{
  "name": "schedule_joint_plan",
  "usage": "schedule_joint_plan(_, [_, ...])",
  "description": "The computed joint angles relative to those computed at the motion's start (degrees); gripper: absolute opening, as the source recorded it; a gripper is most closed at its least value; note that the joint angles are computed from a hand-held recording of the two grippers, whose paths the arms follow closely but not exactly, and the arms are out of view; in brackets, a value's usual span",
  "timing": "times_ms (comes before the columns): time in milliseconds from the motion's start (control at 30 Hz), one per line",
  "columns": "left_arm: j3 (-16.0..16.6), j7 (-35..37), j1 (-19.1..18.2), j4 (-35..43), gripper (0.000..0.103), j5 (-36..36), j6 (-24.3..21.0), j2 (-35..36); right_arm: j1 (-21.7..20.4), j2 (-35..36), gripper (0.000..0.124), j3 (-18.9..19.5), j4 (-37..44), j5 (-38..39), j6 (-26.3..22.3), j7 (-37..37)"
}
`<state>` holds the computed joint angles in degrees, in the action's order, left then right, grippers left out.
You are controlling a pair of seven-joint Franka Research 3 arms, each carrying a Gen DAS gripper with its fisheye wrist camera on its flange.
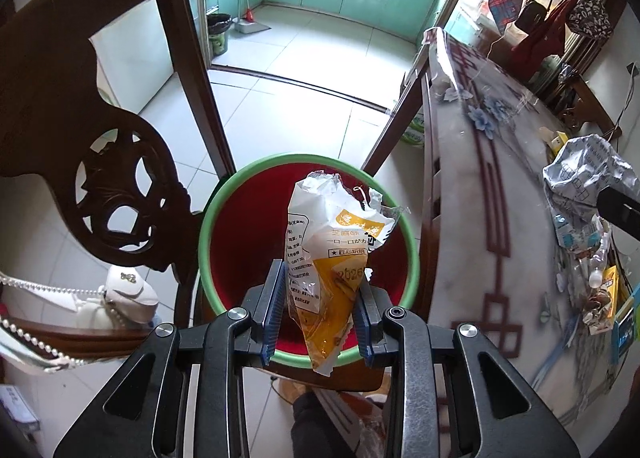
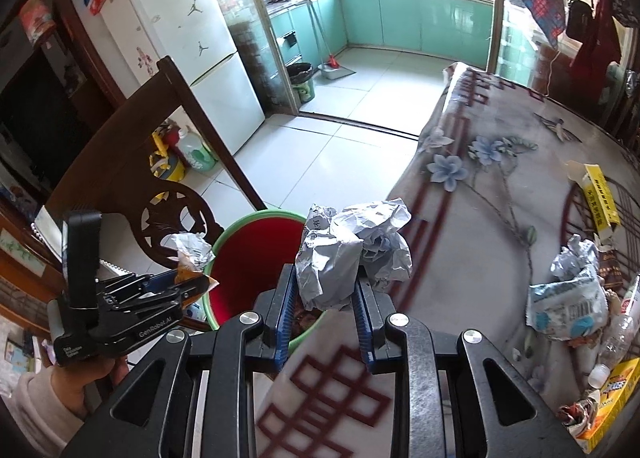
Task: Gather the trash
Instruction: 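Open both tools to drop the snack bag and foil into the bucket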
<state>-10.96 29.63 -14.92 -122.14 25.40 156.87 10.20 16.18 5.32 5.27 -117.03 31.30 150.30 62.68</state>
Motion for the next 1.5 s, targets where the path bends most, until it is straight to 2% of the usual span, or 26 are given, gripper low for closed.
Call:
schedule_joint_plan(267, [-0.21, 3.3, 1.48, -0.44, 0.029, -3.58, 1.17, 1.28, 0.29, 5.32, 0.025, 1.29, 4.73, 3.02, -4.13, -1.49])
schedule_joint_plan(533, [-0.17, 6.47, 2.32, -0.73, 0.029, -6.15, 1.22, 1.62, 1.69, 6.92, 0.025, 2.13, 5.76, 1.0, -4.51, -0.44])
schedule_joint_plan(1033, [0.7, 6.68, 2.55, -0.97, 0.029, -6.19, 1.17, 2.22, 2.05, 8.74, 0.025, 3.14, 7.2, 2.03, -4.78, -1.85])
schedule_joint_plan(1167, [1.89, 3.58, 1.86, -1.49, 0.049, -2.94, 1.69, 1.55, 2.22, 8.01, 0.032, 3.35, 6.15, 3.35, -2.87, -2.28])
schedule_joint_plan(1333, [1.72, 1.88, 1.98, -2.17, 0.056, -1.13, 2.16, 0.56, 2.34, 7.01, 0.043, 3.37, 5.24, 4.36, -1.59, -3.46])
schedule_joint_plan(1500, [1.46, 0.76, 1.78, -2.28, 0.056, 0.31, 2.27, -0.21, 2.35, 5.66, 0.044, 3.39, 4.22, 5.73, -1.05, -4.58])
